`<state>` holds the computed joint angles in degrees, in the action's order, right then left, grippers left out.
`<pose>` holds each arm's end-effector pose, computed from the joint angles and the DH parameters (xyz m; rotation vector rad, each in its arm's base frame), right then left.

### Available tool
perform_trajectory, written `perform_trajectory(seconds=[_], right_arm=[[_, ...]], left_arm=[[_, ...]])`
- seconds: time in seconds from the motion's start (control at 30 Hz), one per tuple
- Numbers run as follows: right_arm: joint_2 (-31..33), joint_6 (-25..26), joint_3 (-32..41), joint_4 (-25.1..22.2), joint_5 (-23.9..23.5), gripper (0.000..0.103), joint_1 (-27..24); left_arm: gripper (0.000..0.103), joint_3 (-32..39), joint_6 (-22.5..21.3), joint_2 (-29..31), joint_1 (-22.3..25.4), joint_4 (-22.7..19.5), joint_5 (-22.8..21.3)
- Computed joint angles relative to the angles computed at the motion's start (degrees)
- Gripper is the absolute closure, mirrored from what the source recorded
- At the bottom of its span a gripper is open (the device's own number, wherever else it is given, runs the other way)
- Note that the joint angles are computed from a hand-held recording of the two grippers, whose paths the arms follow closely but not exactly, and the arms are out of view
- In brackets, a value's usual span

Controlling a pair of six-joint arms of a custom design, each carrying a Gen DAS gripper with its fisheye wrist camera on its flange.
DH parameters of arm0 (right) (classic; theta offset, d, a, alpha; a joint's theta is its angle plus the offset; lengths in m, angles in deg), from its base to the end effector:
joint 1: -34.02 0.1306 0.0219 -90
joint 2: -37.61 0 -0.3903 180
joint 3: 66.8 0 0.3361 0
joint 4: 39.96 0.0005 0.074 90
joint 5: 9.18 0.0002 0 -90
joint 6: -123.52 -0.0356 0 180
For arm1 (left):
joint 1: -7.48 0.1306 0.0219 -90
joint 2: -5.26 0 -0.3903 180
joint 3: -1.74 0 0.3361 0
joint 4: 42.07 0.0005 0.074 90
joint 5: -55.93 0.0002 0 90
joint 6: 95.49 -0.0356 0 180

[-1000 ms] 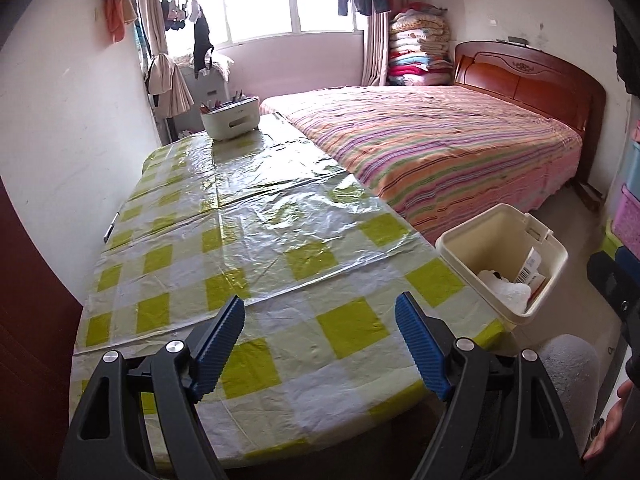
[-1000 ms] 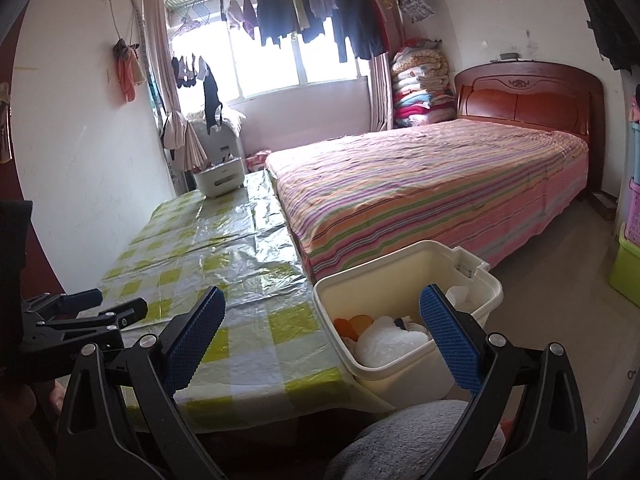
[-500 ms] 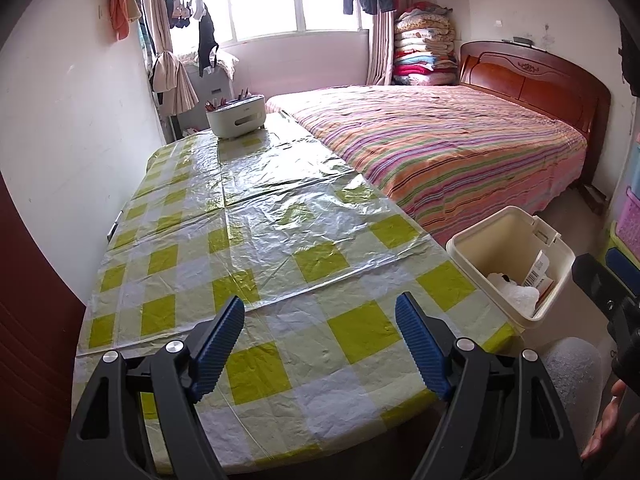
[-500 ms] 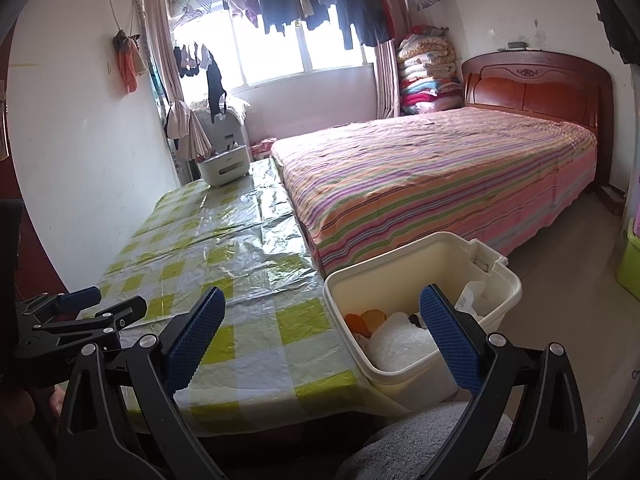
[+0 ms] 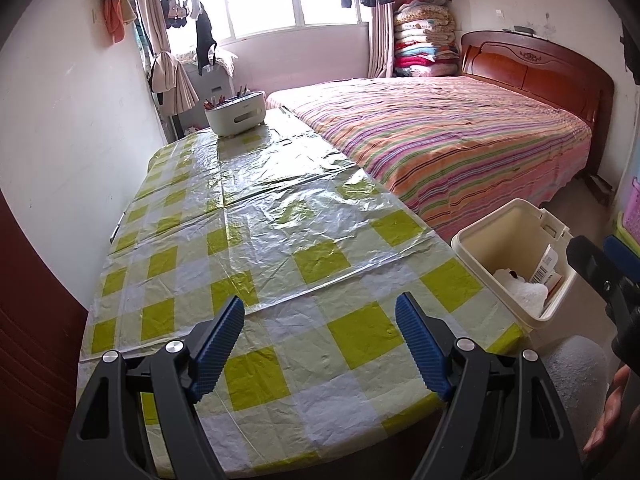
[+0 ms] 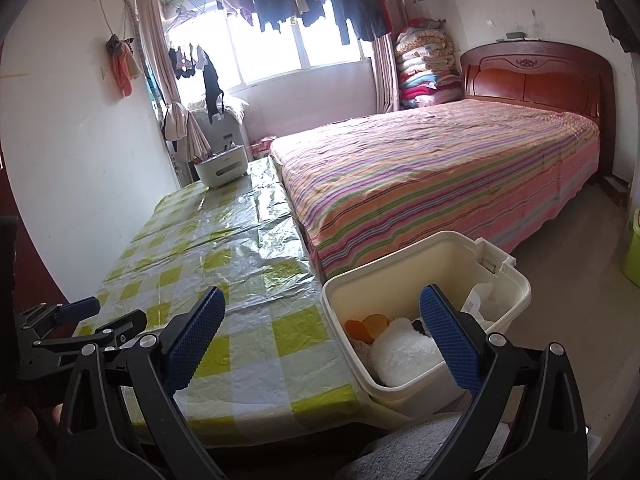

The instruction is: Collect trash

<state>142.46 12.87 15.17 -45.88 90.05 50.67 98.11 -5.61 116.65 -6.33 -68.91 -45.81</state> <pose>0.5068 0.1451 0.3244 0.1712 2.0675 0.2334 0.5549 -0.1295 0.3341 0.1728 2.2788 0.1115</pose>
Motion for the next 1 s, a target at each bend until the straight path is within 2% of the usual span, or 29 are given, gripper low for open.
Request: perform_trajectory(seconds=[0.23, 0.4, 0.5, 1.0], right_arm=[[0.7, -1.7, 0.3, -0.2, -0.5, 0.007, -1.3], [1.0, -2.2, 0.3, 0.0, -1.2, 0.007, -2.0], [1.3, -2.7, 0.3, -0.1, -1.8, 0.007, -2.4], [1.5, -4.5, 0.4, 0.0, -3.0, 0.007, -3.2]], left_arm=[[0.027, 1.6, -0.7, 1.0, -0.8, -1.1, -1.2], [0.026, 2.6, -0.6, 1.6, -1.2, -1.8, -0.5], [0.018, 2.9, -1.0, 1.8, -1.7, -2.1, -0.5], [0.017, 4.1, -2.0, 2.5, -3.0, -2.8, -1.2]])
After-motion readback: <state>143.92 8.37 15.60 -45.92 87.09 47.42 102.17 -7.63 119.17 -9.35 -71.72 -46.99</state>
